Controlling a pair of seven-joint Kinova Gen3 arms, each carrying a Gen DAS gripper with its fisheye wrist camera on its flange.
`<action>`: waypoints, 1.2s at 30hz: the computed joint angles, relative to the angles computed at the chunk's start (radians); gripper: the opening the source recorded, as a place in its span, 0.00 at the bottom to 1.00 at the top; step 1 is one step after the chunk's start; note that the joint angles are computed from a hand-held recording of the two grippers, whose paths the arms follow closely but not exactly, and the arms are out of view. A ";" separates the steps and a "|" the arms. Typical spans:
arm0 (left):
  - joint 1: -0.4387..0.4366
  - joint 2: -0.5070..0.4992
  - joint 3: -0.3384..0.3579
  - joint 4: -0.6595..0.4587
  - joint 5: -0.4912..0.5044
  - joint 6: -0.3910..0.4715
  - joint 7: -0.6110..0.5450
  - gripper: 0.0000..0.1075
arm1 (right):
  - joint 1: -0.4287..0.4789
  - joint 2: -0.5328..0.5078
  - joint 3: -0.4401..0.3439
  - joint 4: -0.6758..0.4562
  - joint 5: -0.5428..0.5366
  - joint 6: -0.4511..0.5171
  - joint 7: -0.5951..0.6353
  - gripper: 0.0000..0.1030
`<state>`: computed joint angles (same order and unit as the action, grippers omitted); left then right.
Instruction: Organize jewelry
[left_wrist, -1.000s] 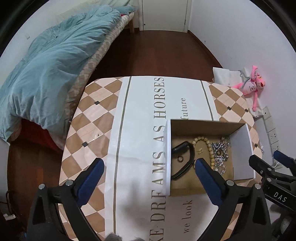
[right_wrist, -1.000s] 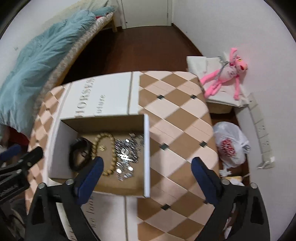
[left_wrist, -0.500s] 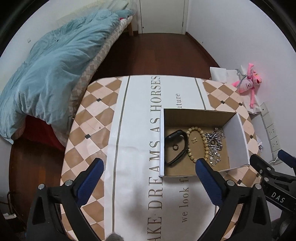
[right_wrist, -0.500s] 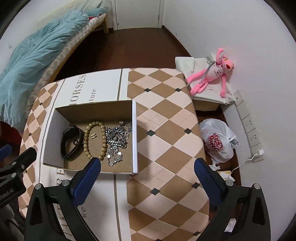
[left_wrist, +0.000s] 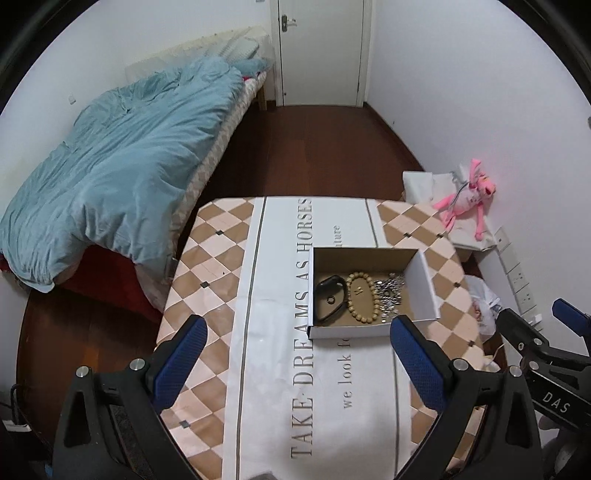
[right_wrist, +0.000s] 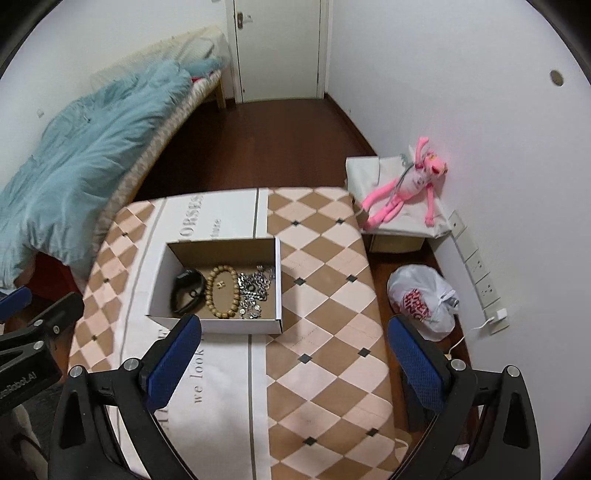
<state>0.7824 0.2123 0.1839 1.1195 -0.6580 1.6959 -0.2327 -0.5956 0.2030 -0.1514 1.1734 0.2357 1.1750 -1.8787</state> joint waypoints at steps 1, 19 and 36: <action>0.014 0.001 0.004 -0.018 -0.013 0.021 0.003 0.94 | -0.002 -0.017 -0.001 0.003 0.003 0.002 -0.002 0.99; 0.260 0.045 -0.008 -0.247 -0.185 0.241 0.028 0.94 | 0.043 -0.226 -0.087 0.039 0.026 0.043 -0.037 0.99; 0.210 0.074 -0.064 -0.368 -0.089 0.273 -0.065 0.94 | 0.025 -0.120 -0.080 -0.173 0.021 0.190 0.020 1.00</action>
